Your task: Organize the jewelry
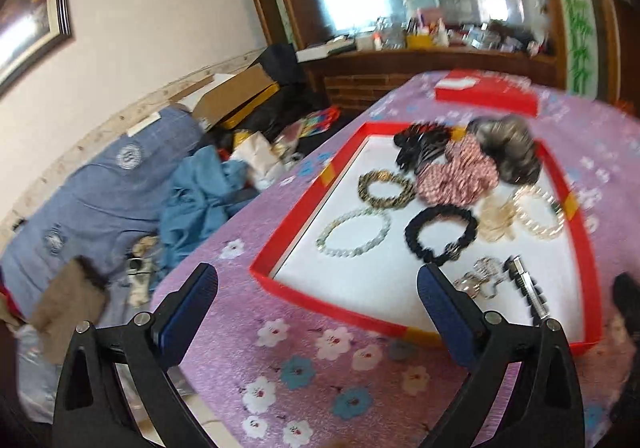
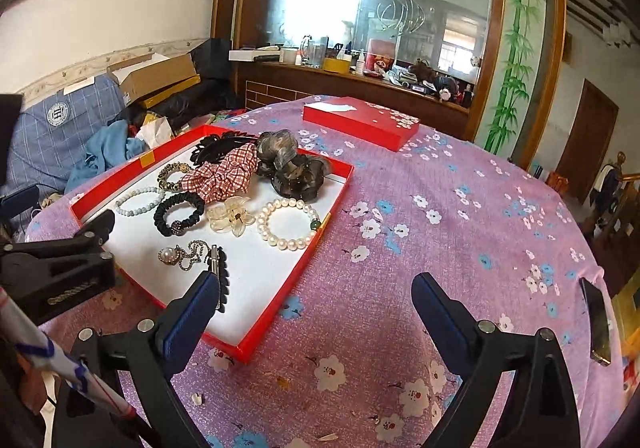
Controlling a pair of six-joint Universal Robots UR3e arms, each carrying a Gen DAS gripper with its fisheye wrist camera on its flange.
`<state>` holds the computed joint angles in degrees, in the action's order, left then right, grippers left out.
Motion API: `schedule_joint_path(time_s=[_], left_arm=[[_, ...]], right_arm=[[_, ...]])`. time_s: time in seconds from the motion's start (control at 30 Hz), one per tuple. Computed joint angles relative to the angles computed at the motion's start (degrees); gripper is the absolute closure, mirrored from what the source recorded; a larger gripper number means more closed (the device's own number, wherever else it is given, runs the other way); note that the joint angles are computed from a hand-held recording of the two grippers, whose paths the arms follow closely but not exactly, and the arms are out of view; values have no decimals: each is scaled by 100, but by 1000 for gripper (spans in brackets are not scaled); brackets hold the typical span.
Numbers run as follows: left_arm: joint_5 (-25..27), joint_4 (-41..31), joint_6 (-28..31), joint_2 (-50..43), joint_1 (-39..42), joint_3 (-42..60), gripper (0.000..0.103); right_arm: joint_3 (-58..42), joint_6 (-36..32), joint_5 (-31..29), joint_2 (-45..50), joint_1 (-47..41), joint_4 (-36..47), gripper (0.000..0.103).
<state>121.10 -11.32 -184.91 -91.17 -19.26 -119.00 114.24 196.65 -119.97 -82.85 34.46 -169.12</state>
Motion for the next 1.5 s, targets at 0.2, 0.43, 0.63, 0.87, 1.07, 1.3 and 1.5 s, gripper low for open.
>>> schedule_joint_path(time_s=[0.2, 0.43, 0.63, 0.87, 1.07, 1.3, 1.5], left_arm=[[402, 164, -47, -282, -306, 100, 3], [-191, 392, -127, -292, -68, -150, 3], [-617, 302, -423, -66, 272, -316, 3], [-354, 236, -593, -173, 184, -254, 3], [-318, 176, -661, -170, 208, -236, 3], [-354, 70, -667, -165, 248, -200, 3], [-357, 67, -638, -172, 262, -187, 3]], right_arm=[[4, -80, 15, 26, 35, -10, 4], [-49, -33, 126, 20, -1, 181, 4], [-41, 1, 161, -9, -27, 252, 4], [-59, -19, 178, 1, 1, 277, 4], [-77, -4, 198, -6, -27, 358, 3], [-85, -27, 223, 10, -42, 376, 3], [-90, -27, 223, 21, -42, 406, 3]])
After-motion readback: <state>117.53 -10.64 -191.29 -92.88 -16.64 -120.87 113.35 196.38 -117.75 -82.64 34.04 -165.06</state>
